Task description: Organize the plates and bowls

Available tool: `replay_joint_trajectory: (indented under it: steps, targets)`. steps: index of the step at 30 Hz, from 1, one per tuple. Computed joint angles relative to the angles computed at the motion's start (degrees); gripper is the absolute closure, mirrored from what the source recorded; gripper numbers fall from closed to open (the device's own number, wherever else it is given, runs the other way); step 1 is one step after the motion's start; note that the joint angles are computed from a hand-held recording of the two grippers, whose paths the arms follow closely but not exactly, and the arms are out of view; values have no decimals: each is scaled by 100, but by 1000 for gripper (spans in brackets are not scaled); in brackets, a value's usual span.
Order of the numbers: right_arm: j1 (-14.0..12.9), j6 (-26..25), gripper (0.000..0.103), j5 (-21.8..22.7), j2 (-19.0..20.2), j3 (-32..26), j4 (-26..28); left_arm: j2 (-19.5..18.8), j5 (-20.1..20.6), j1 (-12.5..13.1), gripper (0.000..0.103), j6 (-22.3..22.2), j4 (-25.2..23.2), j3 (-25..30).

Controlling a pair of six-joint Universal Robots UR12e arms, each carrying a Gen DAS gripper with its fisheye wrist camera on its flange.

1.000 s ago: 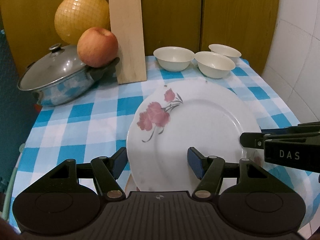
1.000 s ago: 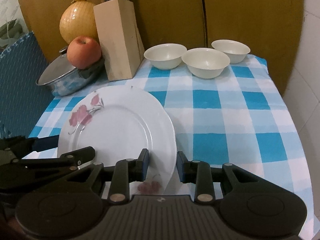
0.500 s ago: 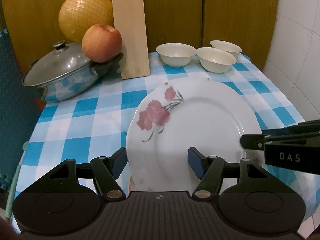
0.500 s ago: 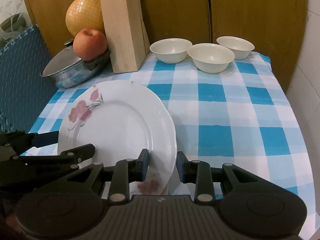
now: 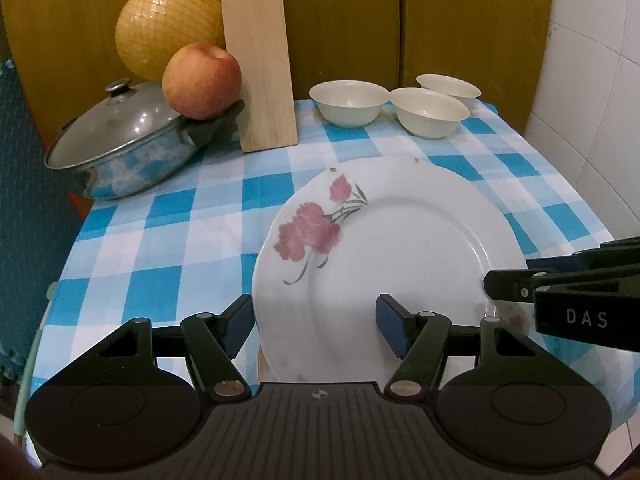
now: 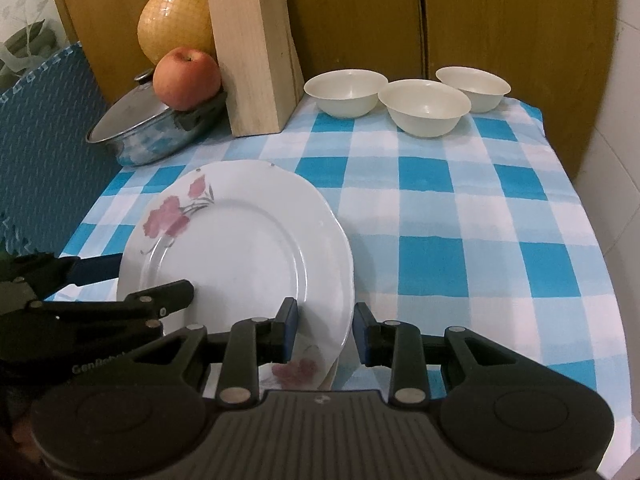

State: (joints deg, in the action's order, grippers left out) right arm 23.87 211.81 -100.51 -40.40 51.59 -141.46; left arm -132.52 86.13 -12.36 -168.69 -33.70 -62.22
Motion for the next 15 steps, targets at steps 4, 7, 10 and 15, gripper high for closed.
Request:
replay_joint_trajectory:
  steps: [4, 7, 10, 15]
  targets:
    - [11, 10, 76, 45, -33, 51, 27, -1, -3, 0, 30, 24, -30, 9]
    - [21, 22, 76, 57, -52, 78, 91, 12, -40, 7, 30, 61, -99, -9]
    - [30, 12, 76, 50, -78, 130, 87, 34, -88, 16, 30, 102, -128, -49]
    - [47, -14, 73, 40, -125, 208, 147, 71, -177, 26, 30, 202, -176, -109]
